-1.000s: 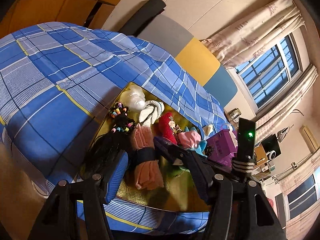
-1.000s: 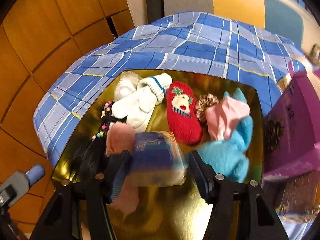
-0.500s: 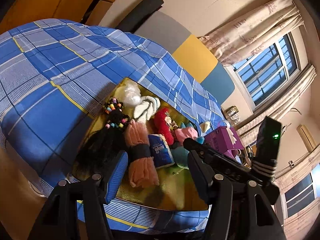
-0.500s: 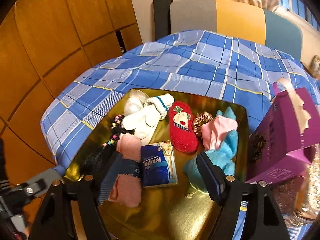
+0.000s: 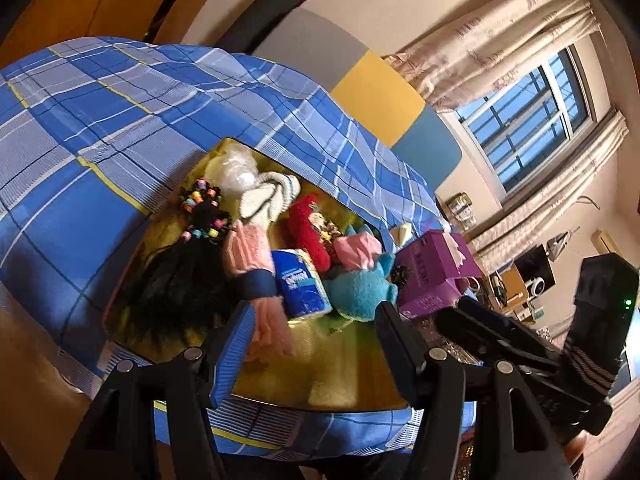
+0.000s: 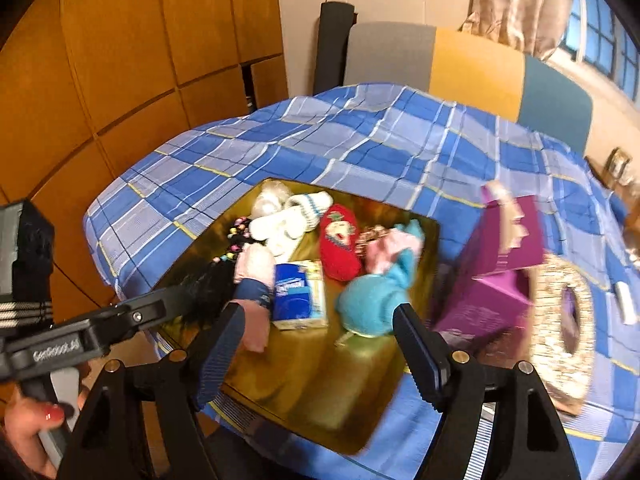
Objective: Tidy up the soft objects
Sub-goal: 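Move both tools back from the tray toward the white block and beige roll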
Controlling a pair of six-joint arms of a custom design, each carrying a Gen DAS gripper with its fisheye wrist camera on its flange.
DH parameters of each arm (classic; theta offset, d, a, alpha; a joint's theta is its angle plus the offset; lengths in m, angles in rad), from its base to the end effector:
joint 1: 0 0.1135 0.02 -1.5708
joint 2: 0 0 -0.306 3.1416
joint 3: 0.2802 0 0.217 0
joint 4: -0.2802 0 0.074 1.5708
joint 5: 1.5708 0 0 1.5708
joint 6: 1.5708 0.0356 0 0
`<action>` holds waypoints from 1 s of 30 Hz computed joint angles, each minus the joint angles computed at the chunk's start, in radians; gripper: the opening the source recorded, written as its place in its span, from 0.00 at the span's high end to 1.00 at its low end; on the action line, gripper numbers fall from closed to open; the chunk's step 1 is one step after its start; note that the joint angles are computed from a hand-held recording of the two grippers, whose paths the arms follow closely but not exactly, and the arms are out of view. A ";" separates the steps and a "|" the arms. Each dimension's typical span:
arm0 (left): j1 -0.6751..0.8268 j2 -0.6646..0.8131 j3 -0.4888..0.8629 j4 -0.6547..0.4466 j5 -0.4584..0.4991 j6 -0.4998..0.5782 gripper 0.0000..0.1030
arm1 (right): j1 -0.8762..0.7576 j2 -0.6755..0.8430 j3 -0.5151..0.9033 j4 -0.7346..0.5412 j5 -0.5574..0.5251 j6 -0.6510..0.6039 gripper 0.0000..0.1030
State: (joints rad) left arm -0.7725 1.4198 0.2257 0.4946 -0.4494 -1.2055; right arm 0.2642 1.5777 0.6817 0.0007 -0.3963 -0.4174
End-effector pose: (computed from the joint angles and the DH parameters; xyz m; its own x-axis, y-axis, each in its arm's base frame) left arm 0.1452 -0.1199 0.1759 -0.5295 -0.6587 -0.5346 -0.2911 0.7330 -0.6148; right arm 0.2532 0.0827 0.2108 -0.4965 -0.5217 -0.6937 -0.7386 0.6738 0.0219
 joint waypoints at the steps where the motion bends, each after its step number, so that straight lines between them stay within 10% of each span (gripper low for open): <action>1: 0.000 0.005 0.008 -0.003 0.004 0.004 0.39 | -0.027 -0.016 0.003 -0.017 -0.014 -0.013 0.25; 13: -0.028 0.109 0.183 -0.066 0.065 0.082 0.39 | -0.415 -0.030 0.156 -0.142 -0.145 -0.145 0.24; 30: -0.083 0.299 0.609 -0.278 0.156 0.263 0.38 | -0.684 0.469 0.649 -0.182 0.018 -0.168 0.24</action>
State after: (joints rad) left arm -0.8555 1.7192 0.8350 0.2162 -0.2939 -0.9424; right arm -0.4193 2.0472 1.3310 -0.1815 -0.3779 -0.5850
